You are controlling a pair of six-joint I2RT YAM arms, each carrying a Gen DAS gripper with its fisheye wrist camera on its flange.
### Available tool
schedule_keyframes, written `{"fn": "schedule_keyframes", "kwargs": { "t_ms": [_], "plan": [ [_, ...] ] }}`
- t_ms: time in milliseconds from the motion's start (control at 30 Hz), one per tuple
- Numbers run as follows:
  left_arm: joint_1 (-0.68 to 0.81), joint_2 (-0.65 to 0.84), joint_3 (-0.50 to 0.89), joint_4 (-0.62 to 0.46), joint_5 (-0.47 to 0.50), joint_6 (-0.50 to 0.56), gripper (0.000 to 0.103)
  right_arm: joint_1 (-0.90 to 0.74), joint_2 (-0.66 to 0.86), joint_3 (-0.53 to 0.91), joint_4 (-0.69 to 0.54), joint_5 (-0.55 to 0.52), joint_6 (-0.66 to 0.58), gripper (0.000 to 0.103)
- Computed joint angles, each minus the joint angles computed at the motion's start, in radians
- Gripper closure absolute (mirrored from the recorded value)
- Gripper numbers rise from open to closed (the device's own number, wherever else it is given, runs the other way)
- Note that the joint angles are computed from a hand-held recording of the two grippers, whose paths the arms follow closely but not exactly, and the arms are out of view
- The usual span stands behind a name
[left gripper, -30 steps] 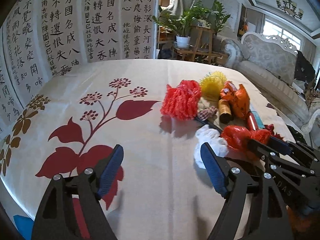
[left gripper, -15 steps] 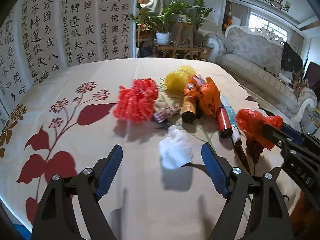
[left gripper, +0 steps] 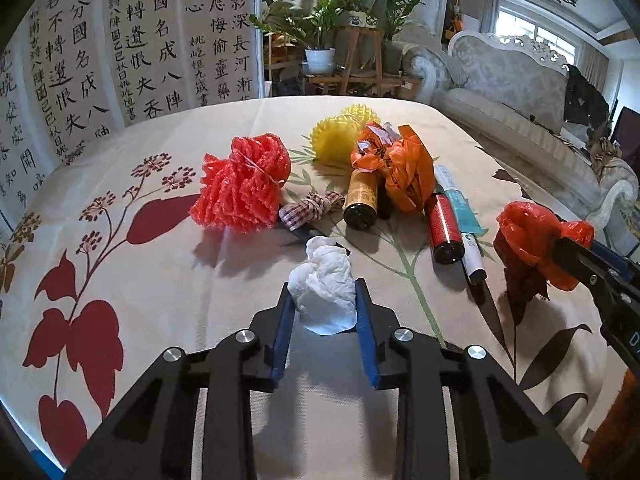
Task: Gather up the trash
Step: 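Carry tissue and red bag to the black bin and open both tools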
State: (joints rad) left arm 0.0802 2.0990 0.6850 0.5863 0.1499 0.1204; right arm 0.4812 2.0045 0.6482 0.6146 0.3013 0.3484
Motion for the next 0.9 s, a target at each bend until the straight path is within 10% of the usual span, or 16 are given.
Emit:
{"fn": "schedule_keyframes", "kwargs": {
  "t_ms": [900],
  "plan": [
    [-0.169,-0.174,-0.137,0.074,0.001,-0.056,0.073,-0.145,-0.126,-0.185,0.105,0.019,-0.011,0.067]
  ]
}}
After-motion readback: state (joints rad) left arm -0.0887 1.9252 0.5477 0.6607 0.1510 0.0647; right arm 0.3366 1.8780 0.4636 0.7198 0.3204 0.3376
